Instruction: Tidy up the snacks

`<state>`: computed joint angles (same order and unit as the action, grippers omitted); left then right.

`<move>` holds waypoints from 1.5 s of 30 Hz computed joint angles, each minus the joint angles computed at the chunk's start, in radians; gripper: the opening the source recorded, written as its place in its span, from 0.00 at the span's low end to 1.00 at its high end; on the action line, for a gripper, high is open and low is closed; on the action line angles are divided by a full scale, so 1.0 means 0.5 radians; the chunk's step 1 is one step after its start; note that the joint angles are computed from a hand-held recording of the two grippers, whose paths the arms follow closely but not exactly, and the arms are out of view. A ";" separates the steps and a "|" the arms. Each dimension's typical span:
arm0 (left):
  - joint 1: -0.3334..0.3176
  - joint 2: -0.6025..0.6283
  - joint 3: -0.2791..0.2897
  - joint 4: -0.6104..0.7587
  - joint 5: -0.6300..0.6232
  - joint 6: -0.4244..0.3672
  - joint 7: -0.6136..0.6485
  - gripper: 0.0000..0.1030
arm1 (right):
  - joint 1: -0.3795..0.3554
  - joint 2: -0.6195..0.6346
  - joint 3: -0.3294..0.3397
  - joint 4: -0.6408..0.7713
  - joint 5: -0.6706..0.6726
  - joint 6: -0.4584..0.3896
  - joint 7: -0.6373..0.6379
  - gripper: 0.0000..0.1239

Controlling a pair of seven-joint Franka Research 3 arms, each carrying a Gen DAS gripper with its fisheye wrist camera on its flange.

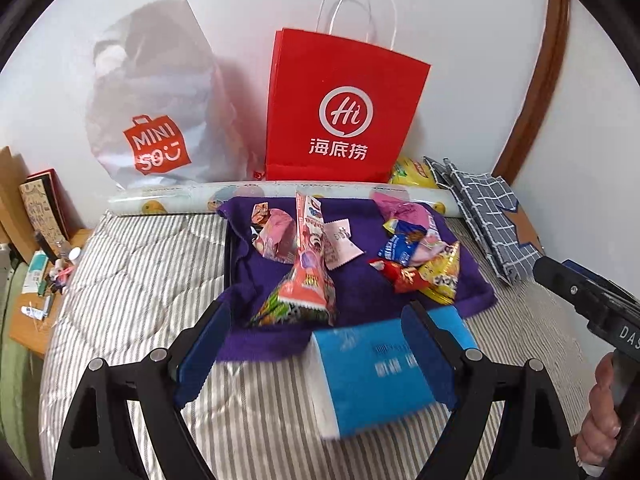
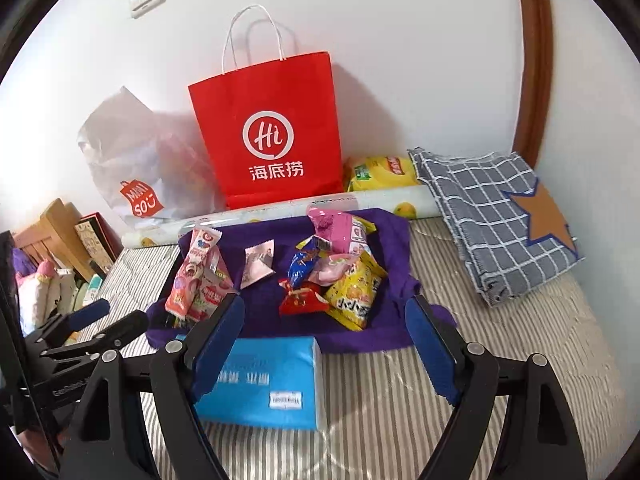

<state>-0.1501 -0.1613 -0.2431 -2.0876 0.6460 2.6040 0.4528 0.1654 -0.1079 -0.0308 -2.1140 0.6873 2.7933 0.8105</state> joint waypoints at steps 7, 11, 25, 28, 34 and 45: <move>-0.012 -0.186 -0.088 -0.095 0.048 -0.089 -0.119 0.84 | 0.038 -0.242 -0.044 -0.227 -0.017 0.049 -0.083 0.67; -0.028 -0.268 -0.180 -0.099 0.169 -0.254 -0.243 0.87 | 0.074 -0.414 -0.108 -0.371 0.050 0.068 -0.199 0.72; -0.198 -0.454 -0.362 -0.072 0.346 -0.670 -0.463 0.93 | 0.081 -0.947 -0.275 -0.748 0.119 0.003 -0.413 0.83; -0.223 -0.470 -0.375 -0.078 0.345 -0.687 -0.493 0.93 | 0.088 -1.022 -0.312 -0.791 0.098 -0.013 -0.420 0.83; -0.250 -0.480 -0.400 -0.072 0.360 -0.727 -0.514 0.93 | 0.084 -1.128 -0.364 -0.849 0.078 -0.024 -0.412 0.83; -0.278 -0.494 -0.445 -0.047 0.417 -0.849 -0.544 0.93 | 0.082 -1.216 -0.390 -0.892 0.045 -0.025 -0.383 0.83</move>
<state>-0.2892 -0.4081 -0.4656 -2.1113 0.8544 2.1793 0.1807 0.2065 -0.7161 -0.2260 -2.5601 0.7100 2.7806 0.6192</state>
